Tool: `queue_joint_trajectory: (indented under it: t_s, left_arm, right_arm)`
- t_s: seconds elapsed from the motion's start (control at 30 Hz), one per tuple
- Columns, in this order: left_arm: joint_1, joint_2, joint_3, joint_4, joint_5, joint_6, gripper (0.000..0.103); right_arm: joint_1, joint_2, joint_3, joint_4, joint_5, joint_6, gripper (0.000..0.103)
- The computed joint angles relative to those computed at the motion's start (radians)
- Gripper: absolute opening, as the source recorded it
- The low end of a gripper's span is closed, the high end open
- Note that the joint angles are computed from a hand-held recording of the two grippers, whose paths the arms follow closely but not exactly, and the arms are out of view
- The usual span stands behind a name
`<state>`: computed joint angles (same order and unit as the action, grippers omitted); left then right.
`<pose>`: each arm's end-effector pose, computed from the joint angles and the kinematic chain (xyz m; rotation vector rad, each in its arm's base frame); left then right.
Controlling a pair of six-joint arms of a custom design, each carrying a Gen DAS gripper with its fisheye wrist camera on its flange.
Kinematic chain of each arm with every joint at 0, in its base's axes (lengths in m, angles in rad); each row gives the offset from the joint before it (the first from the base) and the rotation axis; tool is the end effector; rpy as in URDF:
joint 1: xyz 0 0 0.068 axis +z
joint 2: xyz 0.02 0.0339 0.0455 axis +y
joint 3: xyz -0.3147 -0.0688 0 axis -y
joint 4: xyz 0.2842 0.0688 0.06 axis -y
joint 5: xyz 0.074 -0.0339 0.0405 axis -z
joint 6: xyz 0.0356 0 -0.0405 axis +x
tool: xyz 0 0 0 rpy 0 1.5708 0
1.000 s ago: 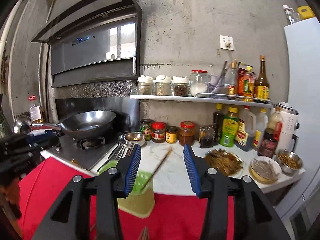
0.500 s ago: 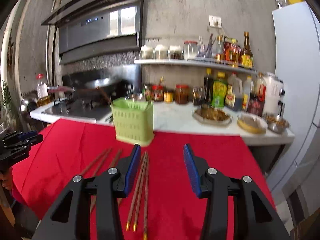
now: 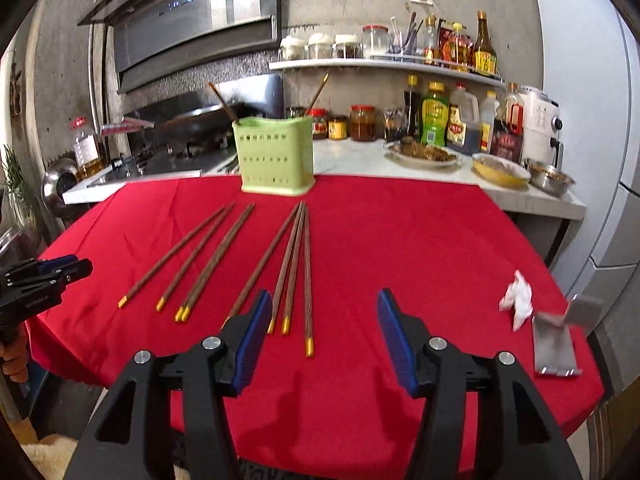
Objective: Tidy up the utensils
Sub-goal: 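Move both open tools back over the remaining chopsticks, then close the right tool on a chopstick while the left tool grasps another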
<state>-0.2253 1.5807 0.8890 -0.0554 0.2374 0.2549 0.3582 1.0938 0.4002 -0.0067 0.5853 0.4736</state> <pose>0.3490 -0.0886 0.2193 0.6642 2.2083 -0.2597 0.2051 0.0558 0.1907 0.4193 2.1022 -0.1863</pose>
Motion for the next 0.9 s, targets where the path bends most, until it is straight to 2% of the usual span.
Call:
queue_joint_trajectory:
  t_s: [0.17,0.4,0.6,0.9]
  left_arm:
    - [-0.011,0.069,0.033,-0.018,0.025,0.017,0.041]
    - [-0.015,0.128,0.075,-0.077,0.077,0.049,0.04]
    - [-0.018,0.173,0.107,-0.107,0.085,0.043,0.025]
    - [-0.058,0.174,0.101,-0.091,-0.004,0.052,0.023]
  right_arm:
    - [-0.021,0.1,0.0,0.052,-0.029,-0.013,0.055]
    - [-0.075,0.161,0.013,0.079,-0.099,-0.033,0.055]
    - [-0.095,0.189,0.018,0.092,-0.12,-0.035,0.055]
    - [-0.132,0.226,0.013,0.132,-0.186,-0.044,0.037]
